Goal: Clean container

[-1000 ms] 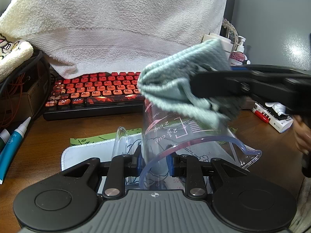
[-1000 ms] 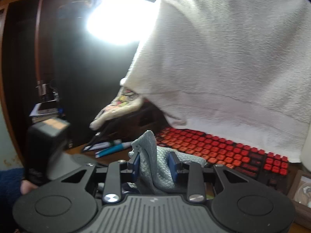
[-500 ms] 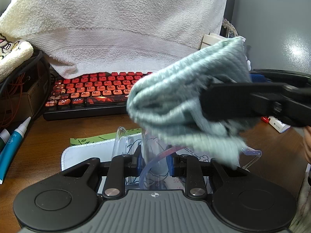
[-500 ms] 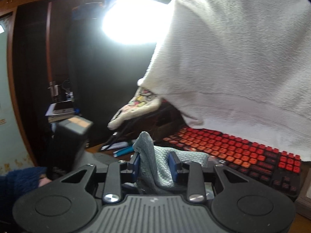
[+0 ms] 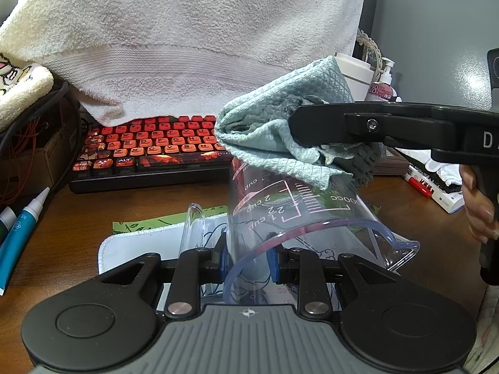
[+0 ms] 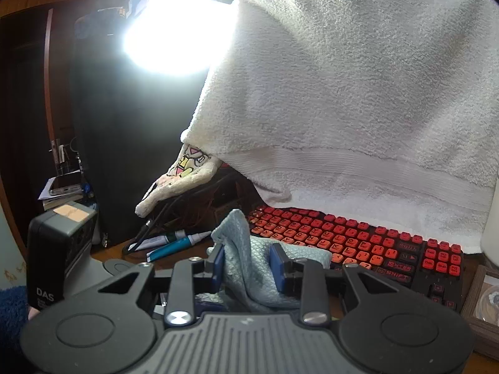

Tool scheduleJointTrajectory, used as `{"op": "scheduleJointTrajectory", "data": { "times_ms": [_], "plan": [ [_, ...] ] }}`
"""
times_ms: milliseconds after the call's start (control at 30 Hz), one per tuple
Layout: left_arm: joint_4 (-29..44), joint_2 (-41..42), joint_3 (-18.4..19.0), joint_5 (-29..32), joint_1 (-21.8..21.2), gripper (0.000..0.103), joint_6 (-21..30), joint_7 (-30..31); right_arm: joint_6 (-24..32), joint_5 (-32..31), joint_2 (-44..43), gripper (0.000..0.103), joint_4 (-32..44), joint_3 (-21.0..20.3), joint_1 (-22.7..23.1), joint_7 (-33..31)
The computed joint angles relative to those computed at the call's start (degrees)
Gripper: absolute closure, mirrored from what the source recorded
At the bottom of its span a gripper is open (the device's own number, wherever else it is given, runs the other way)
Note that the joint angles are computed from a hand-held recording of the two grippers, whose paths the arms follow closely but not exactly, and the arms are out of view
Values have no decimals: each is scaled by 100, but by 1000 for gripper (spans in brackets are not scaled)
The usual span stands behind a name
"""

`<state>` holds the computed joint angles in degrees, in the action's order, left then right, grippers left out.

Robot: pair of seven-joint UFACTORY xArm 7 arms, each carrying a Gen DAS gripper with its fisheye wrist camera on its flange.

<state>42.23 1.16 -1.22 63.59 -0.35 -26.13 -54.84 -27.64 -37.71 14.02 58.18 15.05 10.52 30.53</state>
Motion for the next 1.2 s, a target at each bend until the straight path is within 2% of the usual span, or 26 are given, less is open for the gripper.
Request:
{"op": "scheduleJointTrajectory", "data": {
  "times_ms": [67, 100, 267, 333, 500, 667, 833, 1033, 1133, 1200],
  "plan": [
    [-2, -3, 0, 3, 2, 77, 0, -1, 13, 315, -94, 73, -135, -112, 214, -338],
    [-2, -3, 0, 3, 2, 77, 0, -1, 4, 257, -127, 73, -172, -69, 187, -307],
    [-6, -8, 2, 7, 0, 78, 1, -5, -82, -811, -216, 73, -153, 172, -109, 487],
    [-4, -6, 4, 11, 1, 78, -1, -8, -87, -796, -254, 73, -185, 67, 15, 394],
    [-3, -9, 4, 18, 0, 77, 1, -17, -134, -962, -137, 73, -37, -12, -33, 721],
    [5, -6, 5, 29, 1, 77, 3, -25, -73, -280, -49, 73, -19, -207, 131, 291],
    [8, -5, 6, 39, 4, 77, 2, -34, -80, -117, -81, 73, -94, -102, 76, 263],
    [8, -5, 5, 39, 5, 77, 2, -34, -314, -1401, -133, 73, -37, 123, -235, 1201],
    [8, -5, 5, 39, 5, 78, 2, -34, -333, -1576, -162, 73, -16, -15, -102, 1269],
    [8, -5, 5, 39, 5, 78, 2, -34, -336, -1863, -106, 73, 115, -43, -145, 1539]
  ]
}}
